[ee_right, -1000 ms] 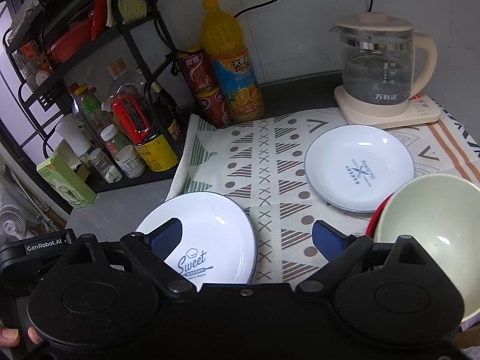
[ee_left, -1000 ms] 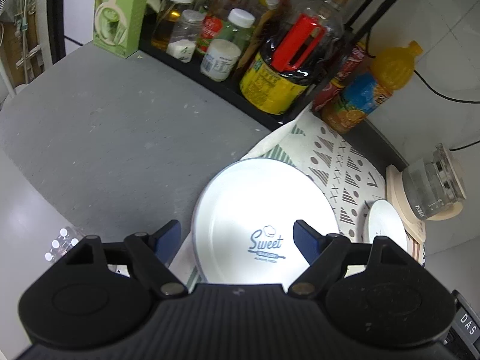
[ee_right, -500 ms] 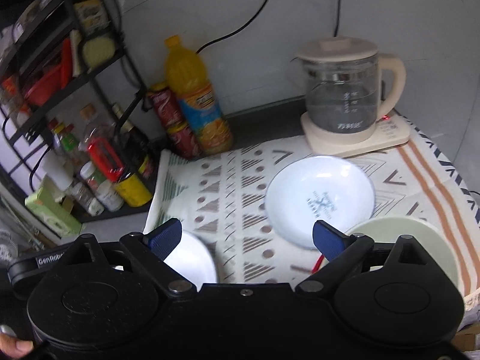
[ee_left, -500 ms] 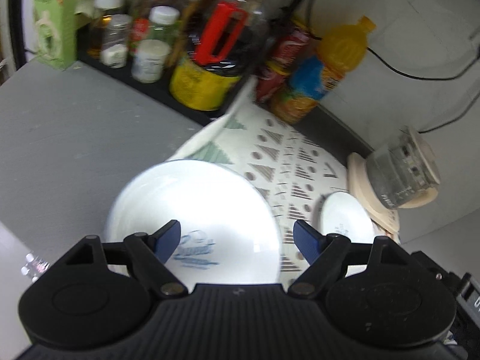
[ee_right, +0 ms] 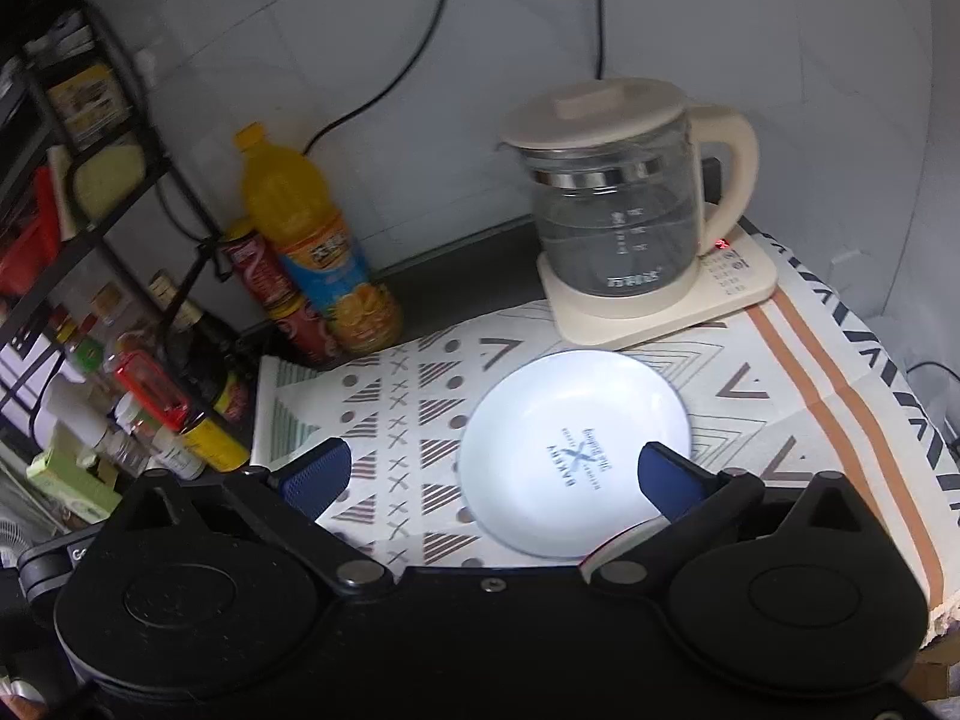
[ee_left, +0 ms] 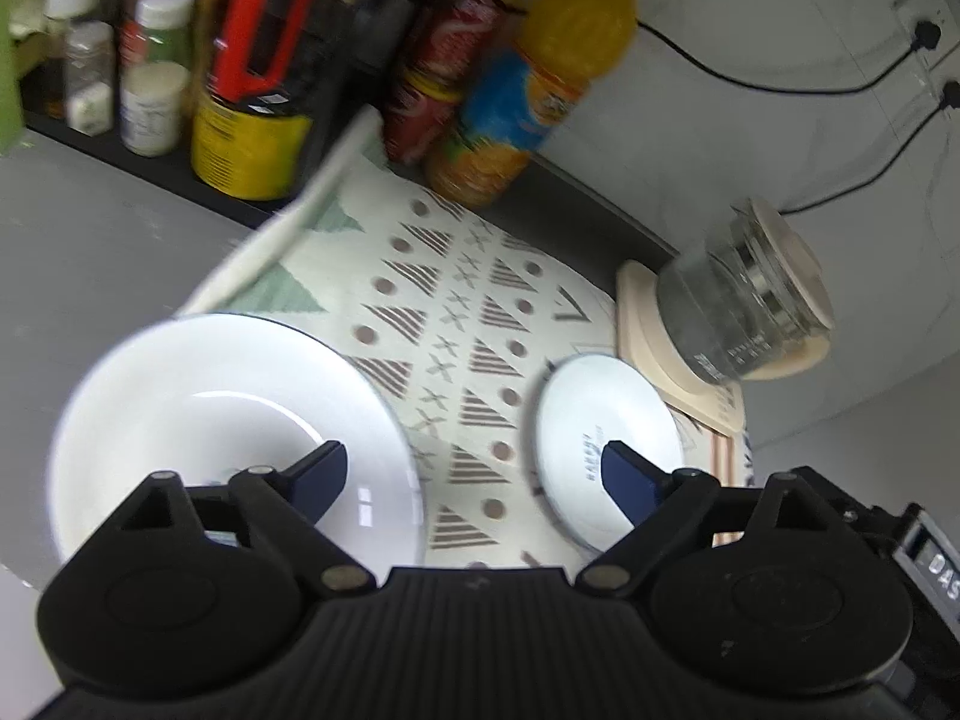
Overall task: Organize plates and bowls
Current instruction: 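Move both grippers toward the white BAKERY plate, then close both grippers on the rim of the BAKERY plate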
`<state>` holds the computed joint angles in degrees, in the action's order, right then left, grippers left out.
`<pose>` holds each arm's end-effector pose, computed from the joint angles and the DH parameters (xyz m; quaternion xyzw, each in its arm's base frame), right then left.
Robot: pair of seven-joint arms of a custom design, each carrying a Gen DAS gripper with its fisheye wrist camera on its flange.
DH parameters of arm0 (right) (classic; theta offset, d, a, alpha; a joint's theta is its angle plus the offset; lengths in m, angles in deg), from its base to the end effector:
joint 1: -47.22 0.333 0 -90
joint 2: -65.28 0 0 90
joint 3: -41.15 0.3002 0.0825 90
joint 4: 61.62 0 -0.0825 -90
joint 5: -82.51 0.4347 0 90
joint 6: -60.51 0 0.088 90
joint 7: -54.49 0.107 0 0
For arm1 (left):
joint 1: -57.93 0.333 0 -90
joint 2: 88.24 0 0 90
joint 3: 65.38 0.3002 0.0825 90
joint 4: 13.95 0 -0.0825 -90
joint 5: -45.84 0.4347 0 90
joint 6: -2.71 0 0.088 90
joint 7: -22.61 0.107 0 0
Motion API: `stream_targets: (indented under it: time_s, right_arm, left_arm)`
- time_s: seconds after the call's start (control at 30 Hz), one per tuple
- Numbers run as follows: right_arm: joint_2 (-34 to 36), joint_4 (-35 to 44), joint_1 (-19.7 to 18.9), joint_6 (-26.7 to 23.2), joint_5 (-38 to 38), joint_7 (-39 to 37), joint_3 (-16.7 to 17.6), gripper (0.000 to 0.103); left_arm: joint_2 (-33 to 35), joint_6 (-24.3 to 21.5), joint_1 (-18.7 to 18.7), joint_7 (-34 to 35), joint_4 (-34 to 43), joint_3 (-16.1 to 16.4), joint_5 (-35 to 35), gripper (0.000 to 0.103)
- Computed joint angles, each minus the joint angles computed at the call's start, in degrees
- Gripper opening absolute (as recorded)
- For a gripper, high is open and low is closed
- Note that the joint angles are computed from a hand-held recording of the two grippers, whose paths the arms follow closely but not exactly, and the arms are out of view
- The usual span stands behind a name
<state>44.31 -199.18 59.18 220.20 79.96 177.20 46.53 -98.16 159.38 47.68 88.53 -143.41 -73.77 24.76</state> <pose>0.5073 0.1631 0.5031 -0.5794 0.7275 -0.1547 0.3333 0.5553 -0.1749 0.4652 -0.7804 0.5294 -0.3317 0.0252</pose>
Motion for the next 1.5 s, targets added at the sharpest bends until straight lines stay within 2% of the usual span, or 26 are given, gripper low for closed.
stream_targets:
  time_s: [0.07, 0.17, 0.4, 0.47, 0.57, 0.6, 0.73, 0.93, 0.97, 1.07, 1.27, 1.4, 1.47, 1.5]
  right_arm:
    - [0.6, 0.4, 0.2, -0.9, 1.1, -0.8, -1.1, 0.103]
    - [1.2, 0.6, -1.2, -1.3, 0.8, 0.1, -1.2, 0.103]
    - [2.9, 1.4, -2.2, -1.5, 2.8, -1.0, -3.4, 0.103]
    - [3.8, 2.1, -2.5, -2.0, 4.4, -1.5, -4.3, 0.103]
    - [5.6, 3.7, -3.3, -4.8, 5.6, -2.0, -5.1, 0.103]
    - [6.3, 4.2, -3.4, -5.5, 6.4, -2.8, -5.6, 0.101]
    - [9.0, 6.1, -3.2, -8.9, 12.1, -6.8, -7.5, 0.083]
    - [14.5, 11.0, -4.2, -14.7, 18.6, -13.7, -8.3, 0.065]
    - [15.4, 11.8, -4.4, -15.4, 19.7, -14.6, -8.2, 0.064]
    - [18.2, 14.5, -5.1, -18.2, 23.3, -17.8, -8.1, 0.062]
    - [23.0, 19.2, -6.6, -22.7, 25.8, -21.1, -7.3, 0.062]
    - [26.0, 22.4, -7.4, -25.6, 26.3, -22.1, -6.8, 0.062]
    - [27.2, 23.8, -7.9, -26.9, 27.5, -23.3, -6.6, 0.058]
    - [27.9, 24.5, -8.1, -27.7, 27.6, -23.5, -6.5, 0.053]
  left_arm:
    - [1.3, 0.1, -0.5, 1.5, 1.3, 0.0, -0.8, 0.093]
    - [3.4, 0.6, -0.6, 0.6, 3.1, -0.7, -0.4, 0.103]
    - [9.6, -3.1, -0.2, 1.5, 9.8, -1.7, -2.2, 0.103]
    - [11.3, -4.2, 0.0, -1.1, 11.7, -2.2, 1.0, 0.103]
    - [13.9, -5.4, 0.2, -2.0, 14.3, -2.7, 1.9, 0.103]
    - [14.8, -5.8, 0.3, -2.0, 15.1, -2.9, 1.8, 0.103]
    - [18.6, -7.7, 0.6, -3.5, 18.4, -3.5, 1.7, 0.103]
    - [23.0, -9.0, 0.9, -6.3, 21.9, -4.1, 2.3, 0.103]
    - [23.7, -9.6, 0.8, -7.1, 22.6, -4.1, 3.0, 0.102]
    - [26.0, -11.9, 0.4, -9.3, 25.0, -3.9, 5.0, 0.1]
    - [28.7, -13.1, 0.3, -11.4, 27.1, -4.4, 5.7, 0.099]
    - [29.0, -10.7, -0.5, -14.4, 26.6, -3.9, 7.9, 0.098]
    - [29.6, -10.4, 0.2, -13.7, 27.1, -4.8, 6.3, 0.089]
    - [29.9, -10.5, 0.7, -13.7, 27.3, -5.2, 4.8, 0.079]
